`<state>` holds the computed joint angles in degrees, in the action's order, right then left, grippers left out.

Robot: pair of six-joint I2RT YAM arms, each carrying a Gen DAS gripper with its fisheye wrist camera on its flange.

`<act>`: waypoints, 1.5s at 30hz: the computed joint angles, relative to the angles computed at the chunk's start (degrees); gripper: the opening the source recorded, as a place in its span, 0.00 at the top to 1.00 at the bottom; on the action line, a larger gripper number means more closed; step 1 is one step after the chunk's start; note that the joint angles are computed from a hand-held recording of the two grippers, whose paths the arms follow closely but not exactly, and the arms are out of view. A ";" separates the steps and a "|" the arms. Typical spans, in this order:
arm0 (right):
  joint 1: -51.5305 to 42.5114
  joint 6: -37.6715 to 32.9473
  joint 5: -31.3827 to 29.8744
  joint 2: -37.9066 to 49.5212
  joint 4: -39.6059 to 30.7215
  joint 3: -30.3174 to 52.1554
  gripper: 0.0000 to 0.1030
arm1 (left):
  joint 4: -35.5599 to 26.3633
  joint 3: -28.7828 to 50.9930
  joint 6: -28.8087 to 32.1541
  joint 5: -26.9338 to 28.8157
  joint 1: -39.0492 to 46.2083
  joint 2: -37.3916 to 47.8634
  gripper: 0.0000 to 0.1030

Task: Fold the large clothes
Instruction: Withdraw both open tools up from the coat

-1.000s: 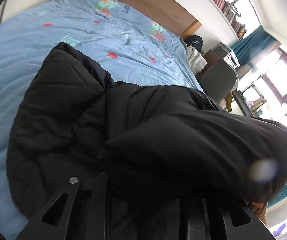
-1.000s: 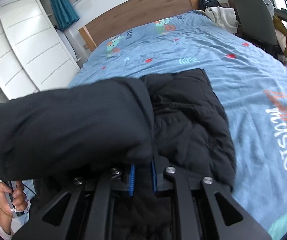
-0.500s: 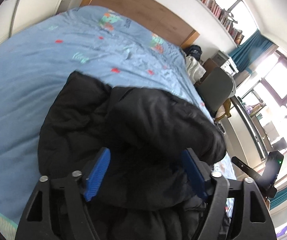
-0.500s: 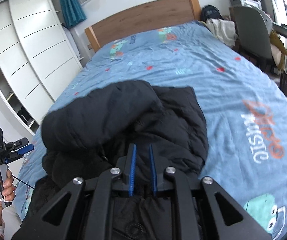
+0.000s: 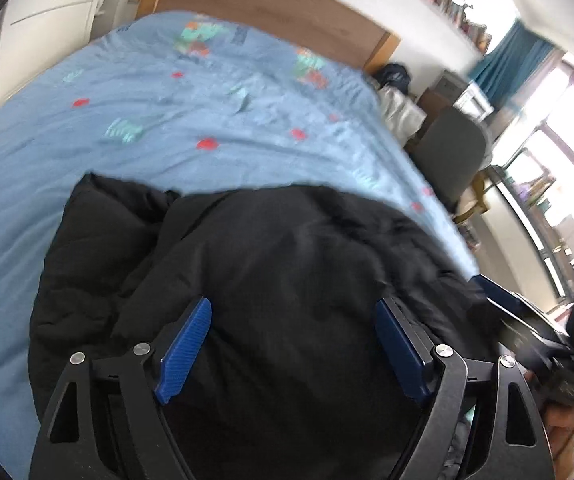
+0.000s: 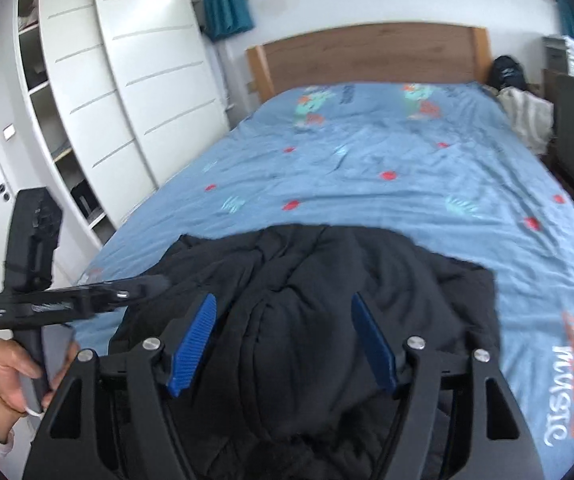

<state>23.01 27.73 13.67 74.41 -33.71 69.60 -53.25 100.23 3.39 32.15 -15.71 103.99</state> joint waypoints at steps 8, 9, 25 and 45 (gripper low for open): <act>-5.17 2.37 -11.25 4.92 8.98 -11.44 0.33 | 3.07 -3.52 1.21 -4.85 -0.73 4.95 0.20; -5.33 2.80 -11.56 5.47 9.74 -12.15 0.33 | 3.61 -4.06 1.69 -5.89 -1.15 5.10 0.20; 1.49 8.23 -3.03 3.98 2.15 -12.79 0.33 | 4.16 -18.30 9.41 -9.99 -0.04 -8.93 0.20; 47.01 48.53 30.05 2.33 -45.45 14.56 0.33 | -29.56 -6.13 25.06 2.02 20.91 -32.65 0.20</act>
<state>70.02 76.26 43.72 76.74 -79.16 84.16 -82.81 94.10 28.44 34.17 5.20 71.34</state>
